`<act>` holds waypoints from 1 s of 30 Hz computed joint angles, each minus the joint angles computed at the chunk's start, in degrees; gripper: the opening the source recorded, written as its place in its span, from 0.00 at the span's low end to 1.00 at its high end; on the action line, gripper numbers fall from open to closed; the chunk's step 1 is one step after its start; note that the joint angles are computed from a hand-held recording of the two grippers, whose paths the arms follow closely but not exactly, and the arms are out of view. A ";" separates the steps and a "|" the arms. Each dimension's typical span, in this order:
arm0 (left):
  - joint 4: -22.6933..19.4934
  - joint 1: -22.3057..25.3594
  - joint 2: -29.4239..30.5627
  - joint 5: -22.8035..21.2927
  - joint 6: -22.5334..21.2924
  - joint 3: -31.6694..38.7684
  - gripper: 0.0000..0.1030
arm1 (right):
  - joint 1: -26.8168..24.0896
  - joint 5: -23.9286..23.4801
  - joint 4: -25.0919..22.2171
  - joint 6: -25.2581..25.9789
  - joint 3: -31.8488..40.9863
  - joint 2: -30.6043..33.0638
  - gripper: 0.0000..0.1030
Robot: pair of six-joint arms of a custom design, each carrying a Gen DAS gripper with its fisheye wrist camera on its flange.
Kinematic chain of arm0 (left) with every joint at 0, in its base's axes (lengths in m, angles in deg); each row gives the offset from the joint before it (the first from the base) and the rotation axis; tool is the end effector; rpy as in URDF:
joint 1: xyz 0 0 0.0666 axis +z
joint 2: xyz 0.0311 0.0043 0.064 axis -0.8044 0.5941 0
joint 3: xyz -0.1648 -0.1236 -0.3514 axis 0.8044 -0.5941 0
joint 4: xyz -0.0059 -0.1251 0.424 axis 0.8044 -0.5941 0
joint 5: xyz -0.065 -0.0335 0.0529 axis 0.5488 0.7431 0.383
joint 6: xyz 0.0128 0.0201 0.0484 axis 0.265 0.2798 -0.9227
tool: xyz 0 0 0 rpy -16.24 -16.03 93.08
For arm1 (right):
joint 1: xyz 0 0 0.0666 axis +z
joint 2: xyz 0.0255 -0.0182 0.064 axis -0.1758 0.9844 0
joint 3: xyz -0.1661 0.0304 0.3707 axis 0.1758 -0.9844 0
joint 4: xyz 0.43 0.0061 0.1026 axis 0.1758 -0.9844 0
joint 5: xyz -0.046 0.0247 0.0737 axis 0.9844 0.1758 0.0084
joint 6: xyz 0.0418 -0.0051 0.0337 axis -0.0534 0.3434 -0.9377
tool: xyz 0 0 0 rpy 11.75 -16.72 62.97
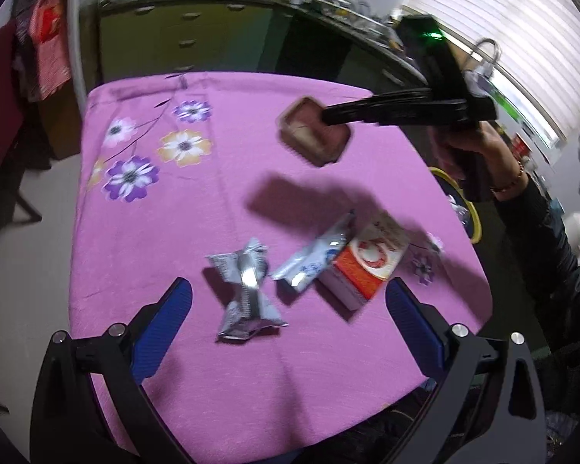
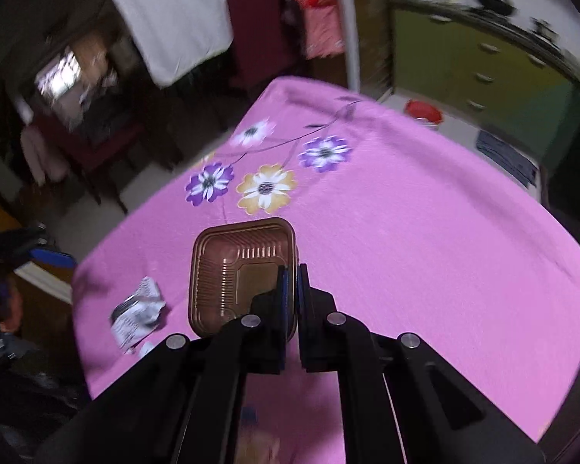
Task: Collect trash
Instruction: 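Grasp the brown plastic tray by its rim with the right tool, then drop the brown tray into the bin with the right tool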
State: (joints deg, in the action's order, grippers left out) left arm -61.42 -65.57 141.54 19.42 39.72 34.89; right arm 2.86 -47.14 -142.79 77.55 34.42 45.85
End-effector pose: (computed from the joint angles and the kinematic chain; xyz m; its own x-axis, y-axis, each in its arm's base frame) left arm 0.4427 -0.1053 0.4175 -0.8184 0.1408 -0.5572 0.3309 0.9081 -0.2566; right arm 0.6402 0.1636 0.4238 -0.6493 -0.5085 -0.5655 -0.7057 0.6800 0.1989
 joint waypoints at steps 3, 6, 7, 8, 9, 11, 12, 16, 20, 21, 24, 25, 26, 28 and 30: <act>0.14 -1.76 -0.16 1.16 -3.18 0.23 0.93 | -4.73 -0.31 3.04 -2.89 -7.36 -6.91 0.05; 0.46 -4.10 0.11 2.04 -6.60 0.63 0.93 | -11.28 0.64 5.31 -6.23 -14.09 -13.50 0.05; 0.43 -4.81 0.46 2.78 -7.44 0.92 0.93 | -13.92 1.72 5.78 -7.67 -15.96 -15.34 0.05; 0.48 -5.43 0.84 3.53 -7.99 1.18 0.93 | -16.04 2.38 5.98 -8.86 -17.18 -16.53 0.05; 0.56 -5.92 1.15 3.92 -8.26 1.39 0.93 | -18.23 3.21 6.44 -10.16 -18.51 -17.67 0.05; 0.72 -7.12 2.03 4.35 -8.70 1.99 0.93 | -23.12 5.94 7.17 -12.69 -21.23 -19.68 0.05; 0.82 -7.58 2.31 4.42 -8.73 2.18 0.93 | -25.23 7.33 7.43 -13.54 -22.36 -20.25 0.05; 0.24 -9.34 3.86 3.97 -9.03 3.37 0.93 | -30.91 11.26 8.23 -16.01 -24.79 -19.50 0.05; -0.83 -10.94 4.51 1.63 -9.70 4.26 0.93 | -33.54 12.18 8.59 -19.83 -23.90 -15.23 0.05; -1.08 -11.35 4.64 1.10 -9.96 4.48 0.93 | -33.77 12.35 8.07 -20.94 -23.05 -13.71 0.05; -1.90 -11.99 5.00 0.37 -10.57 4.94 0.93 | -33.80 13.62 6.65 -23.80 -20.53 -9.76 0.05; -2.18 -12.13 5.20 0.26 -10.87 5.08 0.93 | -33.90 13.44 6.03 -25.26 -19.39 -8.28 0.06; -2.40 -12.25 5.41 0.17 -11.18 5.19 0.93 | -34.20 13.02 5.86 -26.14 -18.64 -7.20 0.09; -2.64 -12.37 5.66 0.24 -11.91 5.22 0.93 | -34.67 12.52 6.50 -28.27 -18.16 -6.39 0.33; -2.77 -12.49 5.91 0.64 -13.42 5.26 0.93 | -34.88 12.56 7.86 -29.12 -18.75 -7.20 0.39</act>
